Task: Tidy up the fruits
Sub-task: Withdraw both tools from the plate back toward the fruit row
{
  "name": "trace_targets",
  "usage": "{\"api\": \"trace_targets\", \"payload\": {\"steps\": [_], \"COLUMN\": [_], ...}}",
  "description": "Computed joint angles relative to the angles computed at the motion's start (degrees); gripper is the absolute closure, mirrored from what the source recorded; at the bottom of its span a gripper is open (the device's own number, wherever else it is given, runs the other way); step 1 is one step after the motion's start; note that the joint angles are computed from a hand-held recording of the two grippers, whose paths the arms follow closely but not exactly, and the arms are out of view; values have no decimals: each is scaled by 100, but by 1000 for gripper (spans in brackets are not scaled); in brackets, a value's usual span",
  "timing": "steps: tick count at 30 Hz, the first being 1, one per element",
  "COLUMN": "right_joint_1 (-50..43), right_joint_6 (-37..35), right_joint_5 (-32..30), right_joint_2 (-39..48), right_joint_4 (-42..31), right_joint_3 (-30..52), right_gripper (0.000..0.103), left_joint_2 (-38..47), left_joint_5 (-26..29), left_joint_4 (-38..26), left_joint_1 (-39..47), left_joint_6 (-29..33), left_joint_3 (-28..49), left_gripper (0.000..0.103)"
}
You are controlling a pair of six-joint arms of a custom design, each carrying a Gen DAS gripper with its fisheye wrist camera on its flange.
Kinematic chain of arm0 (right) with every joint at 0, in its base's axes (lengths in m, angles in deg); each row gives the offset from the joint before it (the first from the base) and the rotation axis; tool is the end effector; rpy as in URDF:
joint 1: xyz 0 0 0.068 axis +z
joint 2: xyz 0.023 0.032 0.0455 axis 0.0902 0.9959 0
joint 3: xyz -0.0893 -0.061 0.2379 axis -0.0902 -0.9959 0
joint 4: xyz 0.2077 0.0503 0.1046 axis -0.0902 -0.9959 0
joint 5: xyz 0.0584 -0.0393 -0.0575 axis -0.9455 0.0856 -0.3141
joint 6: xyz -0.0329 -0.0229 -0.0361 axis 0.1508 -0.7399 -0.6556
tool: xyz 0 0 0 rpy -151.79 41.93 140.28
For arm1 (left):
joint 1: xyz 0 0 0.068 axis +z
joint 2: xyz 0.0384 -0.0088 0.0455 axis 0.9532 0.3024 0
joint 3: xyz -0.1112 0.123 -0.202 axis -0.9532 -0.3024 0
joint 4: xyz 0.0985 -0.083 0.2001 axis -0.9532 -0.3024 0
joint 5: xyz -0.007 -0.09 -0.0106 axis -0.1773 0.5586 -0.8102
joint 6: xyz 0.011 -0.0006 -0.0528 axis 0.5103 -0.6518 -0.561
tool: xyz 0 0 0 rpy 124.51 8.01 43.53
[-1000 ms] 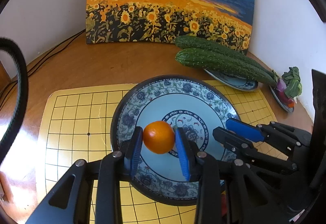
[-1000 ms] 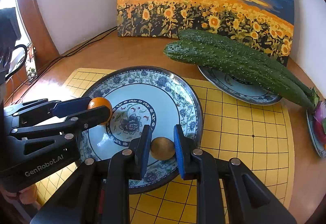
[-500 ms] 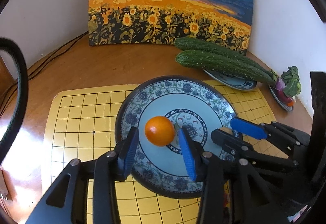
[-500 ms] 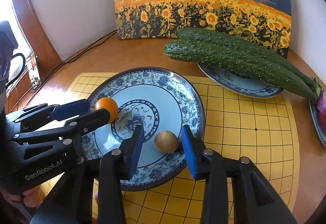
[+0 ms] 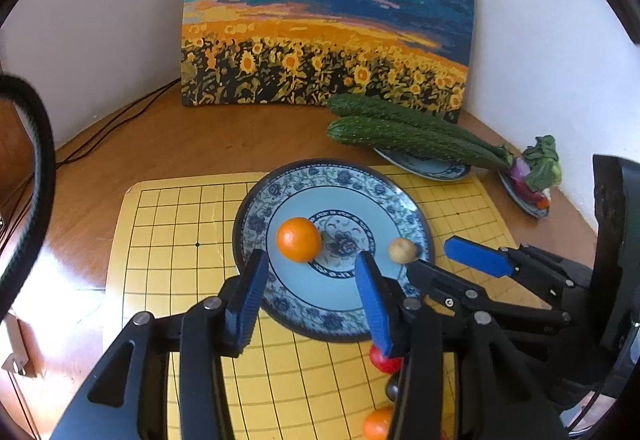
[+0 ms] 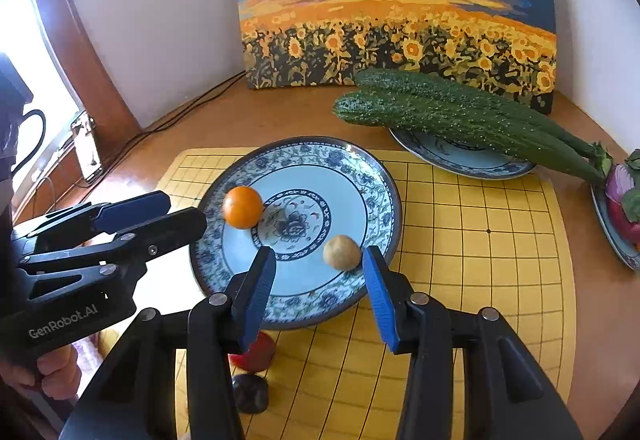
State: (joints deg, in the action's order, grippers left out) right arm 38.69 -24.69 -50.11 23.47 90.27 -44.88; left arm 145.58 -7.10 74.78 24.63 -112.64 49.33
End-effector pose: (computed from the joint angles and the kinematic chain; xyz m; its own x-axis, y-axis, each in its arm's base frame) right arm 0.2328 0.1571 0.1319 -0.7519 -0.2294 -0.6181 -0.4287 0.8824 0.1941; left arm 0.1954 -0.1937 0.1456 -0.7751 -0.0934 -0.6249 -0.0140 0.9913 -0.1309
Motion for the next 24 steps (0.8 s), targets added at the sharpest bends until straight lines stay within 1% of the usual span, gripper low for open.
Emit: {"api": "trace_targets", "payload": {"steps": [6, 12, 17, 24], "right_joint_1": [150, 187, 189, 335], "right_joint_6": [114, 217, 351, 514], "right_joint_5": [134, 174, 183, 363], "right_joint_2": [-438, -773, -930, -1210], "right_joint_4": [98, 167, 242, 270], "right_joint_3": [-388, -785, -1073, -1437], "right_gripper": [56, 56, 56, 56], "left_joint_2": [19, -138, -301, -430], "left_joint_5": [-91, -106, -109, -38], "left_joint_4": [-61, -57, -135, -196], "left_joint_1": [-135, -275, -458, -834], "left_joint_6": [-91, -286, -603, -1090], "left_joint_3": [19, -180, -368, -610], "left_gripper": [54, 54, 54, 54]}}
